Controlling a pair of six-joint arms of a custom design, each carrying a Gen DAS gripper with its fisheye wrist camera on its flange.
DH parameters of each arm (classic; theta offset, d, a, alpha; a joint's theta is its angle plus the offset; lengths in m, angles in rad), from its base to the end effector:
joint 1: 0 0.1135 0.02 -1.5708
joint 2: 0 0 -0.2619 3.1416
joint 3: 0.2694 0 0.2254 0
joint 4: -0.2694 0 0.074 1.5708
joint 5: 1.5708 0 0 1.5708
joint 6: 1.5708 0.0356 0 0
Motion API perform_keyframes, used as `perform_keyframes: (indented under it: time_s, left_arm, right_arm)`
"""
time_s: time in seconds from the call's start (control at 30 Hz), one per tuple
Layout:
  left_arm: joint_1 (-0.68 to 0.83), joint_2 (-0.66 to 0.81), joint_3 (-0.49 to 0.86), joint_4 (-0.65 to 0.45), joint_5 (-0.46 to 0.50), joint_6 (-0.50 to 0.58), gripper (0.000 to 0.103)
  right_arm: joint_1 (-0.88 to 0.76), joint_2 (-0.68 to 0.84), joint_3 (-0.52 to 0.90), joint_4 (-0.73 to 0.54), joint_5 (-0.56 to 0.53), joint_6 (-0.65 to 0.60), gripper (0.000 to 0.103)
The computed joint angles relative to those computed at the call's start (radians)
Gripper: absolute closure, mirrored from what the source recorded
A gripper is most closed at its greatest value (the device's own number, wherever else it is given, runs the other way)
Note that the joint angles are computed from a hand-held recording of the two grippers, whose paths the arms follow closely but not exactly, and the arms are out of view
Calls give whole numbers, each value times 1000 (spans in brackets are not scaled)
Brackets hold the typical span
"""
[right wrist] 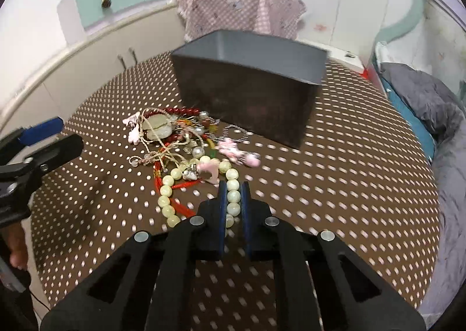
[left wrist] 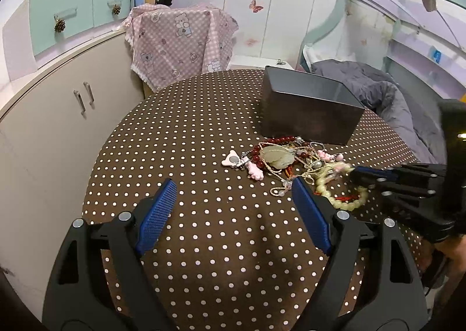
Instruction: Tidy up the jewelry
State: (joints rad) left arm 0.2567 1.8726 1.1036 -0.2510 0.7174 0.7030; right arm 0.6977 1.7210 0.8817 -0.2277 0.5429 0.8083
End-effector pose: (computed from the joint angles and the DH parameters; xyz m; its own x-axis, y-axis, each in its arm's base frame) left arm 0.3430 0.0658 0.1697 -0.5373 0.3626 -0.7615 0.6408 0.7625 -0.0890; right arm 0.2413 0.1783 0.1593 -0.7231 0.2017 -0.6606 0.2374 0.9707 0.0366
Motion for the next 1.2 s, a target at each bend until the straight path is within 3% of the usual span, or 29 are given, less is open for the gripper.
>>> perform_keyframes:
  time_s: [0.23,0.43,0.6,0.73,0.77,0.83,0.97,1.07,1.1,1.2]
  left_arm:
    - [-29,-12,-9,-53,17,38,23]
    - [-136,-89,-75,-91,27,72,23]
    - [-295,-169,-198,40,-75,47,23]
    - [-394,-144,-198,76,-151,-14,24]
    - [-416,-140,-200,88,-171,-22,26]
    - [-450,-126,-191,79,-208,-31,42]
    - [-495,-79,-173,87,-298,-45,55]
    - [-496,-71,-173,88,-296,-51,61]
    - [-501,-66,-163,80,-291,-49,72]
    - [-508,-79,-181,98,-301,-41,73]
  right_arm:
    - [125,-235,-128,-109,186,179,95]
    - [113,-327,-211,-117,220,233,95]
    - [127,-371,-277,-80,225,265,95]
    - [138,-432,-346,-32,214,274,95]
    - [136,-440,-358,-19,209,269,95]
    - [128,-450,-383,23,195,249,95]
    - [117,-479,-416,64,180,227,95]
    - [101,-501,-441,88,164,205,95]
    - [95,-504,-446,96,156,198,95]
    - [87,-506,-450,110,146,185,95]
